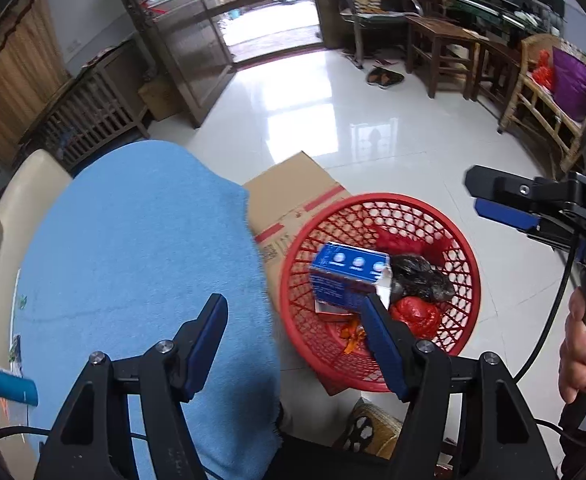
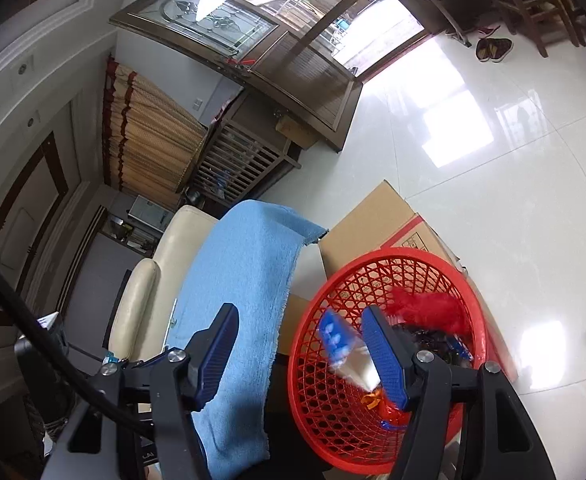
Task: Collect trash
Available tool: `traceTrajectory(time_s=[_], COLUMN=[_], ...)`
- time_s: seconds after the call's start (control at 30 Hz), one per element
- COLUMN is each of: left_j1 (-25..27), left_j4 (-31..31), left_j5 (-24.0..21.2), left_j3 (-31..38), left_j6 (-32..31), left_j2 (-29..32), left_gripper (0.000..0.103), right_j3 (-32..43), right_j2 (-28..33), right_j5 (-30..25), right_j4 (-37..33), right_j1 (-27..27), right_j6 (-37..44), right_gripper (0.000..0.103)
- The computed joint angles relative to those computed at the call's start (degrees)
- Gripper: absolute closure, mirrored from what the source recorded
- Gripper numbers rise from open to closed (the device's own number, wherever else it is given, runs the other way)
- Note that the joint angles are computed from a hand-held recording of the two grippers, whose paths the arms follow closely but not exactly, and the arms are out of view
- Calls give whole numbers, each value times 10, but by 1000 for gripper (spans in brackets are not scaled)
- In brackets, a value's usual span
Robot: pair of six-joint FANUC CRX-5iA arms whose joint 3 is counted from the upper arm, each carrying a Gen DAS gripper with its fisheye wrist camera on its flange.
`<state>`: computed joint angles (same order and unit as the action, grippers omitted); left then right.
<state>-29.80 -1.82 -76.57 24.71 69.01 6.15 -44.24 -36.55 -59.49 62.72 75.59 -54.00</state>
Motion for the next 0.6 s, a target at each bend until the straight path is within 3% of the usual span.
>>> traceTrajectory(time_s=[0.37,0.6], left_j1=[19,60], left_j4=[-90,-99], left_j5=[85,112], left_j3=[-27,-50], left_j6=[44,72], left_j2=[-86,-134], left_gripper=[28,27], right_j3=[35,103], right_j2=[27,85], right_j5=[-2,13], right_j4=[11,10], right_j1=[1,-5], right_j6=[36,113], right_gripper=[35,35])
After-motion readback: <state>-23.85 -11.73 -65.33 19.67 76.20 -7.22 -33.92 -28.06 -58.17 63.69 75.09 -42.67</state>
